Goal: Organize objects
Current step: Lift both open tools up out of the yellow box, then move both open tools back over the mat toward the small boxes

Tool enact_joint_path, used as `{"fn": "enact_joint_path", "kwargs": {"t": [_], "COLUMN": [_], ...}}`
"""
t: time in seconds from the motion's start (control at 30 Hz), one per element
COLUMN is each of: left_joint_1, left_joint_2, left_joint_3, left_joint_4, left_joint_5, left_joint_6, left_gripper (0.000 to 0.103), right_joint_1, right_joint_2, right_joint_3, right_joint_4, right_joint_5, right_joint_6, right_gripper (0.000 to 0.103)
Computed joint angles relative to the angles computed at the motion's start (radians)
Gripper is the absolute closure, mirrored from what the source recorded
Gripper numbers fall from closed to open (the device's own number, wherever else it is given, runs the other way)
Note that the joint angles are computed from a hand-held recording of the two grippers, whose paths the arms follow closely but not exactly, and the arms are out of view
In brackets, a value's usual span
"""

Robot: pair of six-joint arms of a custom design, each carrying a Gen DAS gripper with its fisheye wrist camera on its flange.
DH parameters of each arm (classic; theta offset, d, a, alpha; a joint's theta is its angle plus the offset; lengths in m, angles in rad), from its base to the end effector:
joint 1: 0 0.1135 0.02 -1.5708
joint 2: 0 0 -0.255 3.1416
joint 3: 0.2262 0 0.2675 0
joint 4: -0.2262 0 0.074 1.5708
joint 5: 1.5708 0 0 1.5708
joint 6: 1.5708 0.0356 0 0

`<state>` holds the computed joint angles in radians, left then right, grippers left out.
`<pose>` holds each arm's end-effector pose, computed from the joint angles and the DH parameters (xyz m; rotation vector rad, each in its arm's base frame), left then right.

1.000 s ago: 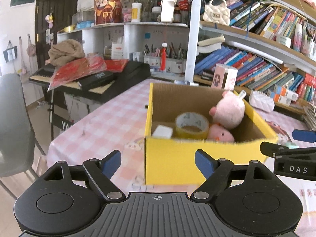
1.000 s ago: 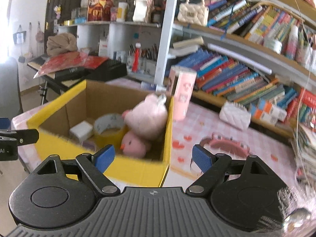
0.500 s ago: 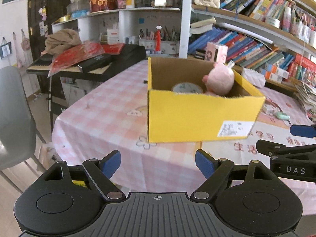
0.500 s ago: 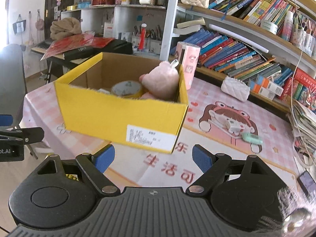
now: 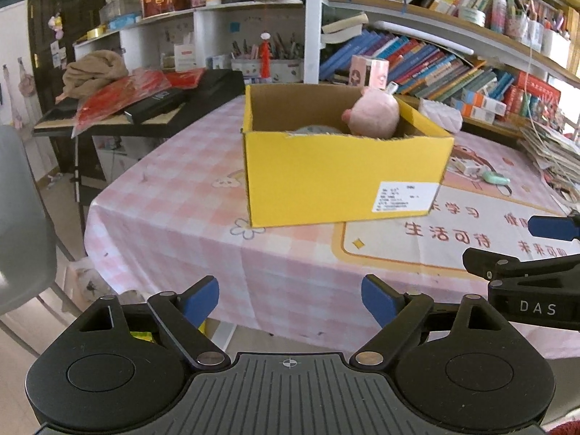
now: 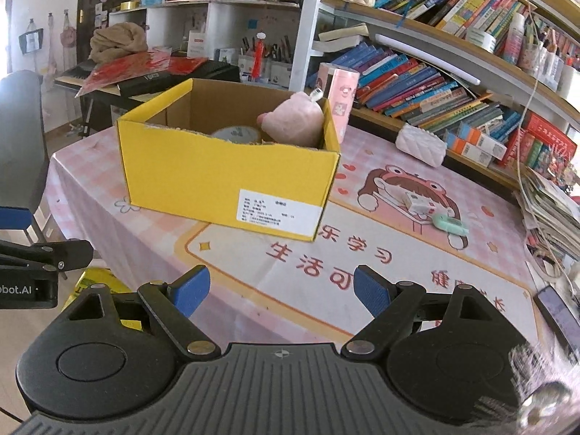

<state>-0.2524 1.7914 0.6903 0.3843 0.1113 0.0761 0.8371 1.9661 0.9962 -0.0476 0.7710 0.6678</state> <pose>0.3183 -0.0862 0.0852 0.4319 2.2508 -0.2189 0.2644 0.2562 0.0831 0.0672 2.2357 -0.2271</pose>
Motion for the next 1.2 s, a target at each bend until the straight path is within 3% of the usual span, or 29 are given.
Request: {"fn": "enact_joint_path", "kwargs": {"t": [0.87,1.2], "left_joint_1": [-0.134,-0.196], "left_joint_2": [0.041,0.104], "left_joint_3": [0.032,0.111], "left_joint_4": [-0.023,-0.043], "left_joint_5": [0.083,0.088], "left_joint_6": [0.065,0.064], "left_gripper": [0.014,0.013], "right_joint_1": [0.056,0.020], "right_joint_2": [-0.088,-0.124], "right_joint_3": [-0.111,-0.158], "right_joint_4": [-0.324,-0.376], "right_joint_5": [0.099,0.098], "right_joint_6": [0.421,0.486], "right_gripper": [0.017,0.017]}}
